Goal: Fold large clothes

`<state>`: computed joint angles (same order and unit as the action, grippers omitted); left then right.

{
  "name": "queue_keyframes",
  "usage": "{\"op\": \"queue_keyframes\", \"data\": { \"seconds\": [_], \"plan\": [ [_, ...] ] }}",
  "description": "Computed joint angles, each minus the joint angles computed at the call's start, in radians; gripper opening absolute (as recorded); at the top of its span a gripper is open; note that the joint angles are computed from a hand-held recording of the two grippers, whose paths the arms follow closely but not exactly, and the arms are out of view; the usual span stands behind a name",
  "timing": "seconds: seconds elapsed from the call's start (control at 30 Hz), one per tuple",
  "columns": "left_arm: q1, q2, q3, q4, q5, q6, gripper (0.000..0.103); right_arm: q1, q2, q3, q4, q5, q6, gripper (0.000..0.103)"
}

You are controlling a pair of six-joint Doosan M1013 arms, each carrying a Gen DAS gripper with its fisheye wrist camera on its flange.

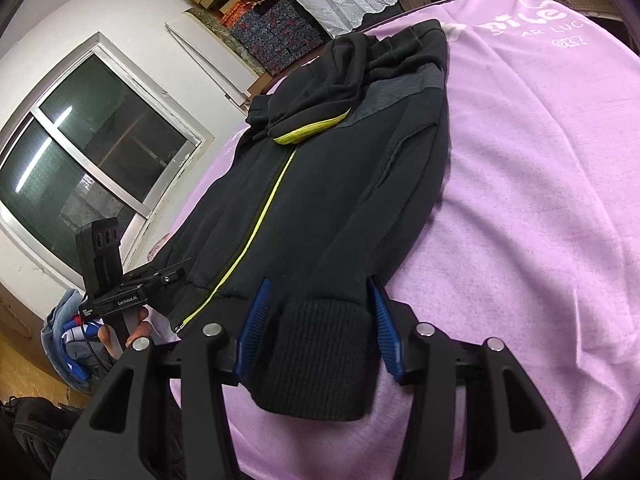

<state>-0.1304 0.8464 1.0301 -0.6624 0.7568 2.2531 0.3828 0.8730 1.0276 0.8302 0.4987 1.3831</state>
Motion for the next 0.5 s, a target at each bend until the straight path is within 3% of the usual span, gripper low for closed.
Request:
{"op": "queue_keyframes", "data": {
  "seconds": [0.27,0.4,0.43,0.5],
  "plan": [
    [-0.024,-0.026,0.052,0.101,-0.114,-0.011,0.054,0.002,0.001,-0.011,-0.045,0.022,0.066,0.05],
    [-0.023,-0.025,0.053,0.093,-0.119,-0.006,0.054,0.006,0.001,-0.014,-0.076,0.023,0.074,0.052],
    [-0.023,-0.025,0.053,0.095,-0.121,-0.009,0.053,0.007,0.002,-0.015,-0.085,0.019,0.08,0.052],
    [-0.027,-0.028,0.056,0.123,-0.137,-0.035,0.041,0.009,0.0,-0.012,-0.092,0.008,0.087,0.052]
  ]
}}
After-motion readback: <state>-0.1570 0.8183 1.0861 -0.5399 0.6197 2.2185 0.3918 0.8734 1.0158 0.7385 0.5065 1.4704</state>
